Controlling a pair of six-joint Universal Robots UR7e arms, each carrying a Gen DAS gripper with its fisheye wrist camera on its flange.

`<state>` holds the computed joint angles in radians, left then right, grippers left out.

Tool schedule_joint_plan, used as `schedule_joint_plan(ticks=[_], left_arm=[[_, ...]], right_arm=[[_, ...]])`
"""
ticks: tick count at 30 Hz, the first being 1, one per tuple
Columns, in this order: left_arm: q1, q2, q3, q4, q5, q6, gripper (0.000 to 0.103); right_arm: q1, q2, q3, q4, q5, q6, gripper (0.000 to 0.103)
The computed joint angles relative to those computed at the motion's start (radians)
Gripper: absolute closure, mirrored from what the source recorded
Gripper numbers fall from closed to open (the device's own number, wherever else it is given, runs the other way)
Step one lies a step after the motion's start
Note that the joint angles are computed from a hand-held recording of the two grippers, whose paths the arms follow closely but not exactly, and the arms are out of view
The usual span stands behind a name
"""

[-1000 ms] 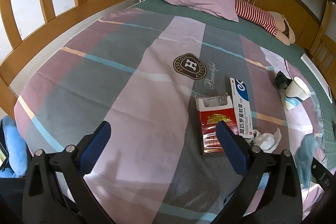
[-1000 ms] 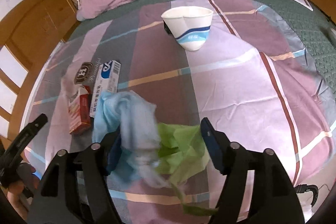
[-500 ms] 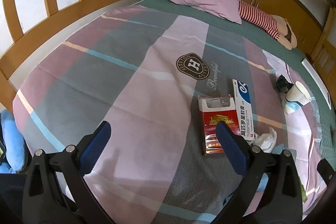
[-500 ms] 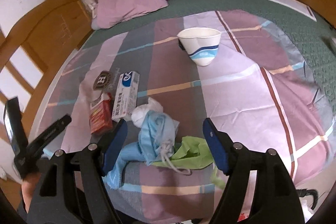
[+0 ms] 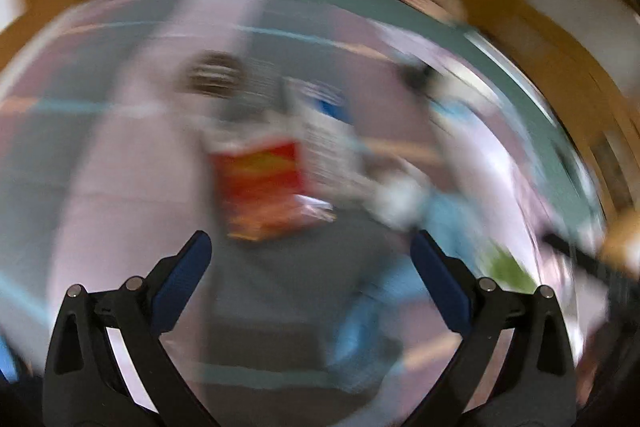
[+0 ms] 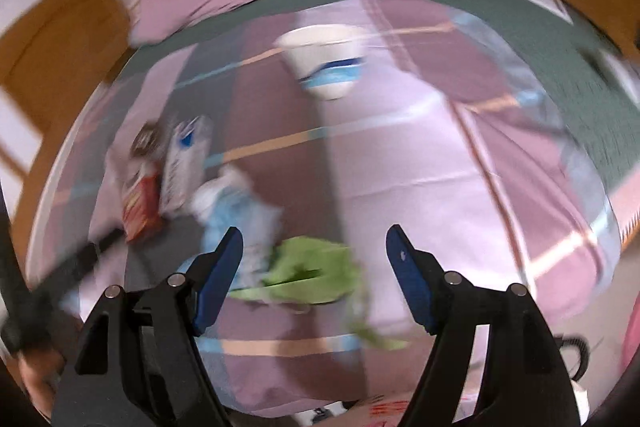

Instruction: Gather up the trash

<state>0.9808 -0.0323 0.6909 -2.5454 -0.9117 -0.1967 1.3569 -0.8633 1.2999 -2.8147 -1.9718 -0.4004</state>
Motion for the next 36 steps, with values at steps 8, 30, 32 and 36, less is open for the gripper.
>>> schedule_joint_plan(ticks=[8,30,32,36], left_arm=[[-0.015,0.163,-0.275,0.260,-0.061,0.244,0.050],[-0.003,-0.046,0.132,-0.327,0.088,0.015,0.069],[-0.004,-0.048,0.140,-0.347,0.103,0.002,0.069],[-0.001,-0.050,0.136,-0.328,0.106,-0.014,0.069]], right_arm=[[-0.039,-0.063,0.064,-0.020,0.003,0.056,0.030],[0.008,0.024,0.002,0.017,0.001,-0.038,0.030],[0.021,0.057,-0.059,0.085,0.016,-0.031,0.030],[0.052,0.159,-0.188,0.177,-0.031,-0.059,0.024]])
